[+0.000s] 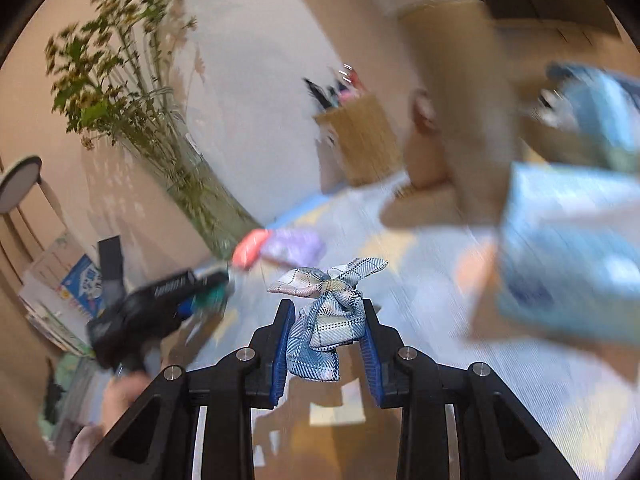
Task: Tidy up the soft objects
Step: 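Carry the teal bag and scrunchie over the glass bowl and open both tools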
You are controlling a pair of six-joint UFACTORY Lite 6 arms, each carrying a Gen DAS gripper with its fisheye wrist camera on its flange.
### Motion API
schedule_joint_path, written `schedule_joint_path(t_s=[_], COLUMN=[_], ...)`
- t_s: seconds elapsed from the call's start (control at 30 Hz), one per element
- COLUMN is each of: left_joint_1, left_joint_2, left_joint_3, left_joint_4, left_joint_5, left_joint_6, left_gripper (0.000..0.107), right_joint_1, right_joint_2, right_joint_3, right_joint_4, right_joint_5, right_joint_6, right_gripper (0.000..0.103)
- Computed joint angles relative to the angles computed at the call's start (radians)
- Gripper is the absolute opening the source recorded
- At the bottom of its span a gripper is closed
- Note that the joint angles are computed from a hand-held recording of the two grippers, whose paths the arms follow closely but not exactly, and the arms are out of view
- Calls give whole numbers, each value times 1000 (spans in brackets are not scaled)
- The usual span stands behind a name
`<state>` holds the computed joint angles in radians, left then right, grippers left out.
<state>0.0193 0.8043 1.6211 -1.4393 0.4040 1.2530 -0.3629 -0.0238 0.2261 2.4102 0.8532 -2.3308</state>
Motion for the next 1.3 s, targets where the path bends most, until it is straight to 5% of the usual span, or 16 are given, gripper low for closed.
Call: schedule_joint_path(t_s=[0.13, 0.3, 0.47, 0.73, 0.83, 1.03, 1.17, 1.3], left_joint_1=[40, 105, 71, -27, -51, -325, -508, -629], left_joint_2=[13, -51, -69, -346, -471, -732, -777, -680], left_joint_3=[-9, -145, -138, -514, -691, -846, -713, -515], left_joint_4=[-132, -374, -253, -326, -430, -832, -557, -181], left_joint_5=[129, 324, 186, -17, 30, -176, -319, -325], left_joint_6=[119, 386, 257, 342, 428, 816, 507, 88], left_gripper=[36, 36, 36, 36, 36, 36, 36, 36], right_joint_1=[-215, -254, -352, -472, -515, -682, -803, -889], right_joint_2=[-116, -187, -135, -10, 79, 68, -11, -7], right_joint_3=[-131, -195, -192, -155, -104, -46, 85, 284], right_joint_4=[-226, -185, -292, -453, -546, -771, -922, -955], right_joint_5=[119, 171, 264, 398, 443, 486, 559, 615], right_joint_6=[63, 52, 61, 45, 68, 151, 288, 409], right_gripper=[31, 31, 31, 31, 31, 31, 31, 31])
